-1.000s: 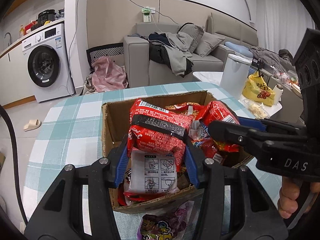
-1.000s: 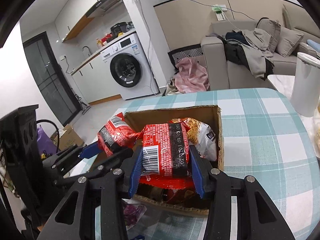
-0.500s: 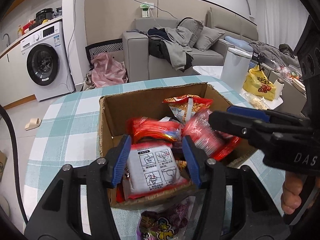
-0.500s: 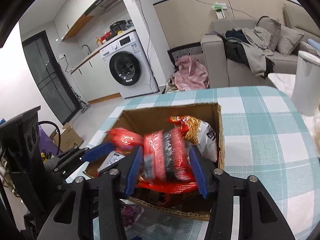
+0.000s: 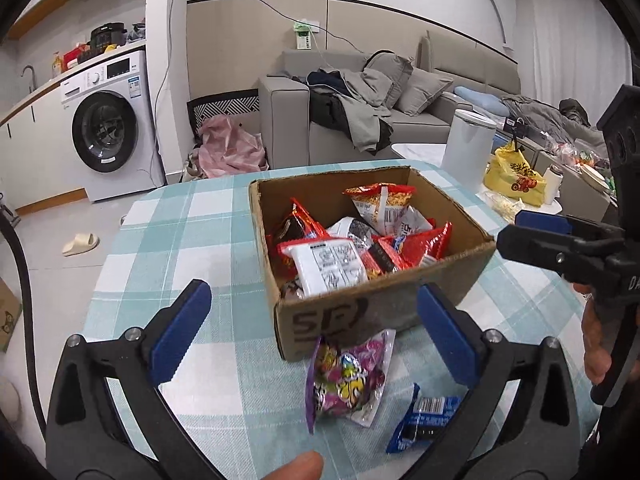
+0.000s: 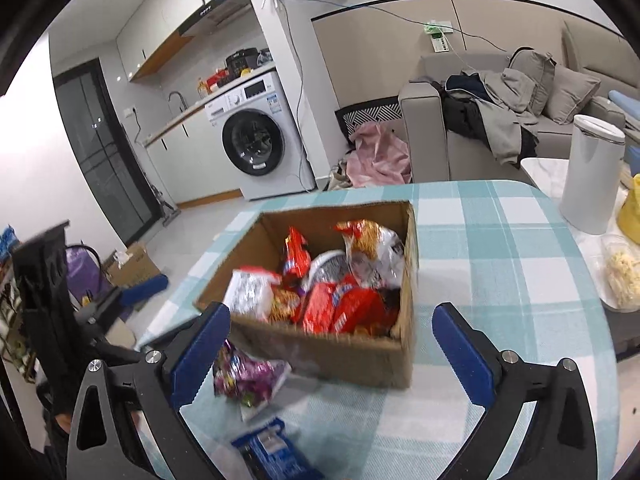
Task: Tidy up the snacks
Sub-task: 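Withdraw both tools from the box toward the purple and blue bags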
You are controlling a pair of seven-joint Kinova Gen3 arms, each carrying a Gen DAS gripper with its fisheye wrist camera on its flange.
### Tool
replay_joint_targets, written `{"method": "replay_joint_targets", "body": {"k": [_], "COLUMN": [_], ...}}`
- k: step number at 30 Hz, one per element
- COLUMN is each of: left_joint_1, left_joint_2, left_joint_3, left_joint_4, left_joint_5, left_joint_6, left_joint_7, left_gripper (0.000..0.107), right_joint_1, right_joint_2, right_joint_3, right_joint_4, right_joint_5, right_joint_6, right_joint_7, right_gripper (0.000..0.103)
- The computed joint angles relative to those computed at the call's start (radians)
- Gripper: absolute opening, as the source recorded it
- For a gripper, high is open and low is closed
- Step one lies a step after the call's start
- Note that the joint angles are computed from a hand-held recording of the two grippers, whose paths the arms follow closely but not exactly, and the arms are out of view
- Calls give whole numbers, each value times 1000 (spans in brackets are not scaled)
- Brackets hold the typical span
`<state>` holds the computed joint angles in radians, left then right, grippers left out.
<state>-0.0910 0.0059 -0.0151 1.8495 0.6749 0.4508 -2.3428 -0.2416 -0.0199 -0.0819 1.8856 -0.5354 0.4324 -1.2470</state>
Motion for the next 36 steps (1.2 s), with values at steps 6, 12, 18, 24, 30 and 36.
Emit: {"method": "replay_joint_targets", "body": {"k": [6, 12, 18, 24, 30, 36], "left_joint_1": [6, 22, 35, 29, 27, 21], "left_joint_2": [-56, -76, -64, -38, -24, -10], "left_joint_3": [-36, -46, -44, -32, -13, -8], "left_joint_4": [66, 100, 109, 94, 90, 82], "left_joint_5": [24, -38, -97, -137, -188, -191], "left_joint_6": [6, -2, -20, -12, -26, -16], "left_joint_7": [-34, 11, 68, 114, 162, 170], "left_gripper": [102, 102, 102, 102, 102, 102], "right_joint_1": [-19, -51, -52, -83, -101, -95], "right_joint_2": [-25, -23, -3, 44, 86, 92], "right_joint_3": [-18, -40, -62, -59, -79, -89], "right_joint_4": [36, 72, 69, 41, 28, 35], "right_joint_5": [115, 197, 262, 322, 349, 295], "right_joint_6": [30, 19, 35, 108, 147, 159], "right_joint_7": [-81, -133, -178, -195, -165, -74], "right_gripper": [103, 103, 103, 103, 103, 103]}}
